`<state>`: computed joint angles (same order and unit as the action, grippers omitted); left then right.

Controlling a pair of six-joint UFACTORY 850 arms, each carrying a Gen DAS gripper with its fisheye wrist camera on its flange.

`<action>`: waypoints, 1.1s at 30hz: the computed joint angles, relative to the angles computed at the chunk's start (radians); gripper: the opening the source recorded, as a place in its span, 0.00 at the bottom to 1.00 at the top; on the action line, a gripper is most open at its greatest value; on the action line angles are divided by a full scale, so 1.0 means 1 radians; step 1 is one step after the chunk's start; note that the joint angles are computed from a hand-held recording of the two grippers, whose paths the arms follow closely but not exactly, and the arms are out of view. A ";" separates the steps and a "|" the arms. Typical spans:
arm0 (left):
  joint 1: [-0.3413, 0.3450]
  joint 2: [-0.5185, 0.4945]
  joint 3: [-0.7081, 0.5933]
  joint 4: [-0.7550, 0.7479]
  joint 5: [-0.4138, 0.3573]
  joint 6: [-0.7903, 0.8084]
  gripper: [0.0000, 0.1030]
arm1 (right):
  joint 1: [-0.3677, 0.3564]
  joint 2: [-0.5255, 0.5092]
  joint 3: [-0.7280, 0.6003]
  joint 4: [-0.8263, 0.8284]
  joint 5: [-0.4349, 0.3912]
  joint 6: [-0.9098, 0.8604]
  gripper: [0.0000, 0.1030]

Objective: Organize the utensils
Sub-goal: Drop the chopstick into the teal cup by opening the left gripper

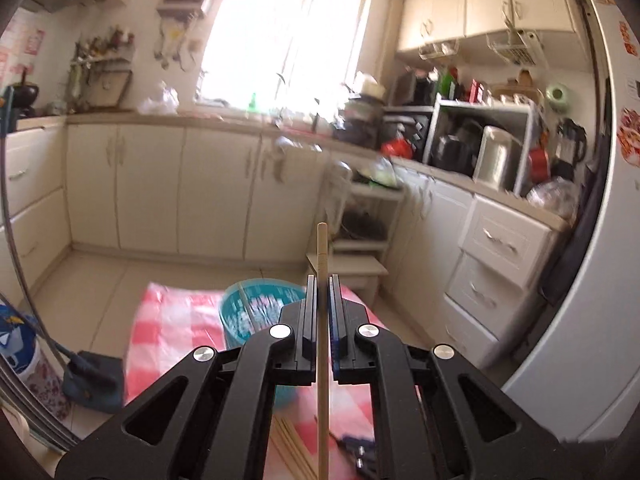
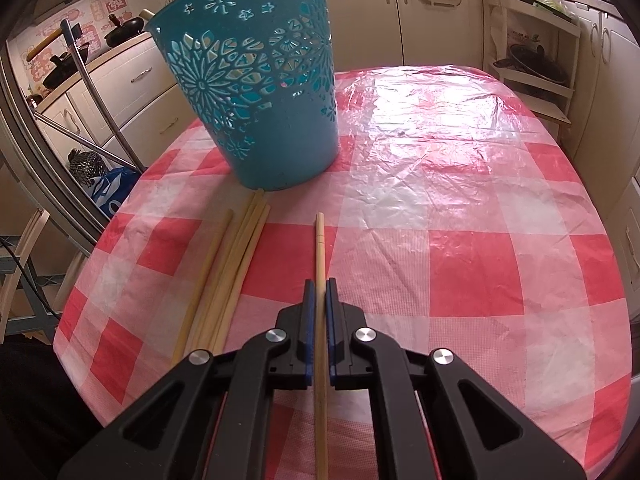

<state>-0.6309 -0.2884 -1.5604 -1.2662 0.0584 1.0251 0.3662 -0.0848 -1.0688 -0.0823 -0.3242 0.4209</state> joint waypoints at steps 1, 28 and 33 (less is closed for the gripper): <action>-0.003 -0.012 -0.019 0.044 0.023 -0.055 0.04 | -0.001 0.001 0.001 0.009 0.002 -0.007 0.05; 0.017 -0.400 -0.428 -0.253 0.380 0.182 0.05 | -0.017 -0.004 -0.005 0.148 0.005 -0.110 0.05; 0.022 -0.349 -0.332 -0.271 0.357 0.185 0.06 | -0.010 -0.005 -0.005 0.098 0.007 -0.069 0.05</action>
<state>-0.6088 -0.6370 -1.8920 -1.5376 0.4152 1.2101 0.3560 -0.0903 -1.0734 0.0153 -0.3170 0.3520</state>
